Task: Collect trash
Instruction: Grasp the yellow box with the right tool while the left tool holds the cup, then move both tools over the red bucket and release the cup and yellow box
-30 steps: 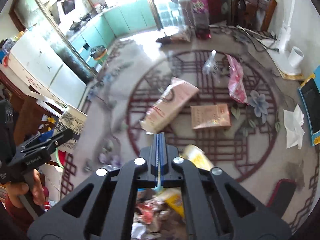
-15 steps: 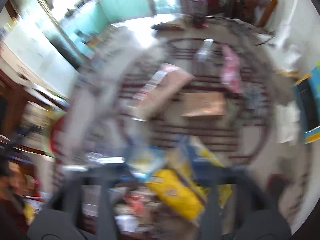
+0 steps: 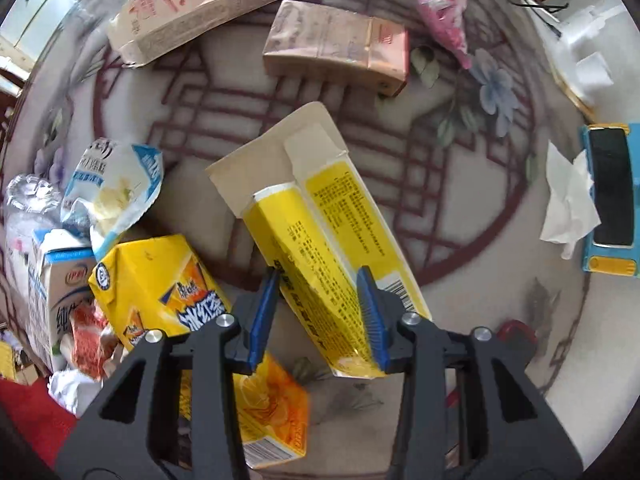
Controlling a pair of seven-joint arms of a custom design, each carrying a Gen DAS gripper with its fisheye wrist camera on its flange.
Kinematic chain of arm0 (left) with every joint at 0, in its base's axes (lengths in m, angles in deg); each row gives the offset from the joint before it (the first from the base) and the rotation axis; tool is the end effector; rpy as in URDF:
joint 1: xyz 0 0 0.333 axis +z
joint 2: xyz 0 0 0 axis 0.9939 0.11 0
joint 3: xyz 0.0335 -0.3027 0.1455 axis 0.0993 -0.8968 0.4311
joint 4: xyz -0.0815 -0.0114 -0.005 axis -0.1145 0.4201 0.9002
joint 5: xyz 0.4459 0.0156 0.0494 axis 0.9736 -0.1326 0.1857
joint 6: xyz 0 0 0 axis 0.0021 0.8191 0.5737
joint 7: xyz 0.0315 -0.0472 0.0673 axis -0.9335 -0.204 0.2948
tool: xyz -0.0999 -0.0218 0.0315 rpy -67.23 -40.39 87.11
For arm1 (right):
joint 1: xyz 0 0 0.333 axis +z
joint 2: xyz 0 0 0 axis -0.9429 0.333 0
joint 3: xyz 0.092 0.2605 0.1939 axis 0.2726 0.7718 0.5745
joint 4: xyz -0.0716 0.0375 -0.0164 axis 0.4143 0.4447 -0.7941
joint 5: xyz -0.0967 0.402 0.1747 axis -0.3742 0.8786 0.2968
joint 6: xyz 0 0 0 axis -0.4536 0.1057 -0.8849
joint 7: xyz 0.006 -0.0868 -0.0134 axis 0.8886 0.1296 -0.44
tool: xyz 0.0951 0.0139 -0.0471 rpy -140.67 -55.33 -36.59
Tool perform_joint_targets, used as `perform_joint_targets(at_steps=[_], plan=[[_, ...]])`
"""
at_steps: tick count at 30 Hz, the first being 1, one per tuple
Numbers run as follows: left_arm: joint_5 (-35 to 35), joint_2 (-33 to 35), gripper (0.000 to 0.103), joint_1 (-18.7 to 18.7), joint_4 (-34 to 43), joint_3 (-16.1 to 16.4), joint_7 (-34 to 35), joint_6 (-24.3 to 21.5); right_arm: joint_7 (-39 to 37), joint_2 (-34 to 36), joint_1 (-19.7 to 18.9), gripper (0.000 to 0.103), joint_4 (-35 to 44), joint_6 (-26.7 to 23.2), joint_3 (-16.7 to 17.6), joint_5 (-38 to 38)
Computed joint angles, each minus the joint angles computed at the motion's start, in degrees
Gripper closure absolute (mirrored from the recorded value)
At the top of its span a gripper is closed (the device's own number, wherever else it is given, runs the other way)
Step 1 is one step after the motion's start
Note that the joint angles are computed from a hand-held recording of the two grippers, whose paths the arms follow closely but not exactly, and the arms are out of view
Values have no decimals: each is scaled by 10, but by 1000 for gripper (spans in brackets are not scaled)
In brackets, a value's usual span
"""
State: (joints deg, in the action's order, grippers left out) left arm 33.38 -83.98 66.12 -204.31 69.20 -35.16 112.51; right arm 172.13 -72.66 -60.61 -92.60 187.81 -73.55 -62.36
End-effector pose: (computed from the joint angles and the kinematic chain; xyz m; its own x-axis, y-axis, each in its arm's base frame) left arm 0.4392 -0.3171 0.5436 -0.0059 -0.9670 0.2548 -0.8515 -0.1287 -0.5082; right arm 0.4882 0.1014 0.4518 0.1578 -0.9812 0.1111 -0.9860 -0.1628 -0.0373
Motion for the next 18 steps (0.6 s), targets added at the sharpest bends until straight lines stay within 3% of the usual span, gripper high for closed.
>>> perform_joint_targets(at_steps=[1,3,9,12,18], plan=[[2,-4,40,2,-2,1,0,-1,-2,-2,2,78,2,-3,-3,12],[3,-11,40,5,-7,4,-1,-3,2,-16,2,82,0,11,-6,32],[29,-41,40,27,-23,3,-13,-8,88,-81,4,82,-2,78,16,31],[32,-56,40,35,-34,10,-11,-6,152,-82,3,81,21,115,57,-18],[39,-91,40,52,-58,20,3,-11,179,-44,68,81,62,211,65,27]])
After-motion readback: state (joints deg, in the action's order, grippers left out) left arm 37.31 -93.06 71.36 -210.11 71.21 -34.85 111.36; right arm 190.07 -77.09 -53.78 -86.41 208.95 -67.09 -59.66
